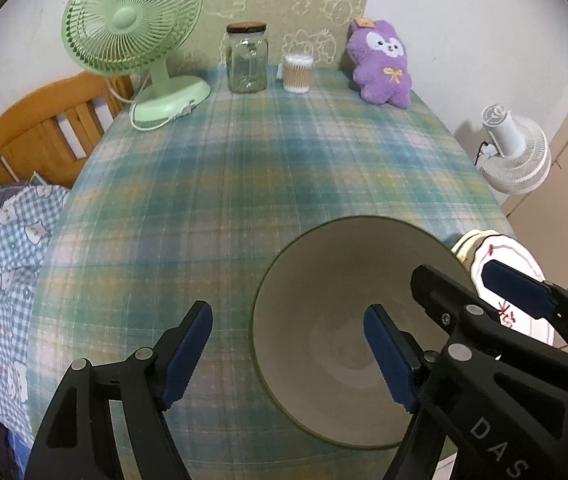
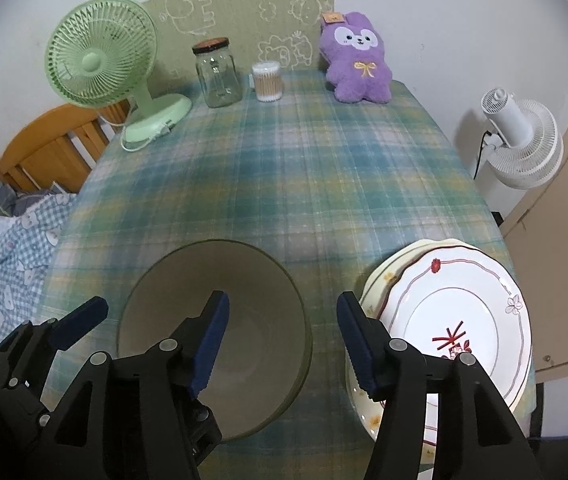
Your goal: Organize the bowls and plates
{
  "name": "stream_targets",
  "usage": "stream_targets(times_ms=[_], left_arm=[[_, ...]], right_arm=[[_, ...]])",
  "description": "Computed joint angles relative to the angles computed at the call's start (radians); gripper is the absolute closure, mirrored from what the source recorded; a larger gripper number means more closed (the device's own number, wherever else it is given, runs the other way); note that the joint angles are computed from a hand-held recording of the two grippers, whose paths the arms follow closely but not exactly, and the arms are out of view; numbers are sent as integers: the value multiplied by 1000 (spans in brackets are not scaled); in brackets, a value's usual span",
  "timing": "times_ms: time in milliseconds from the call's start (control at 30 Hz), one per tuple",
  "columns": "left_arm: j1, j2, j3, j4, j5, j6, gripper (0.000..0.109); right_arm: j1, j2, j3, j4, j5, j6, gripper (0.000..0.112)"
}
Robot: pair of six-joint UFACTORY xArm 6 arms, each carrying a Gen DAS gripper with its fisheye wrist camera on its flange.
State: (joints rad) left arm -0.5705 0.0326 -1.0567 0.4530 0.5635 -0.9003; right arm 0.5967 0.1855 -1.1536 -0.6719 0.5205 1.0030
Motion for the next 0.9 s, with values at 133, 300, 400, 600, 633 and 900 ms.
stream_targets(times_ms=[133, 300, 400, 600, 633, 900], left_arm=[[-1, 15, -5, 32, 4, -22, 29], [-1, 32, -10, 35, 15, -37, 29], [-3, 47, -21, 21, 27, -16, 29], [0, 75, -29, 3, 22, -6, 31], [2, 78, -30, 4, 20, -7, 31], [9, 96, -31, 4, -8, -7, 34]], right_arm=[[-9, 19, -5, 14, -14, -28, 52], [-22, 35, 3, 42, -51, -47, 52], [-30, 46, 12, 103, -85, -90, 52], [-36, 85, -6, 171, -90, -133, 52], [-37, 88, -7, 174, -91, -135, 52], [-43, 124, -29, 212, -100, -146, 52]])
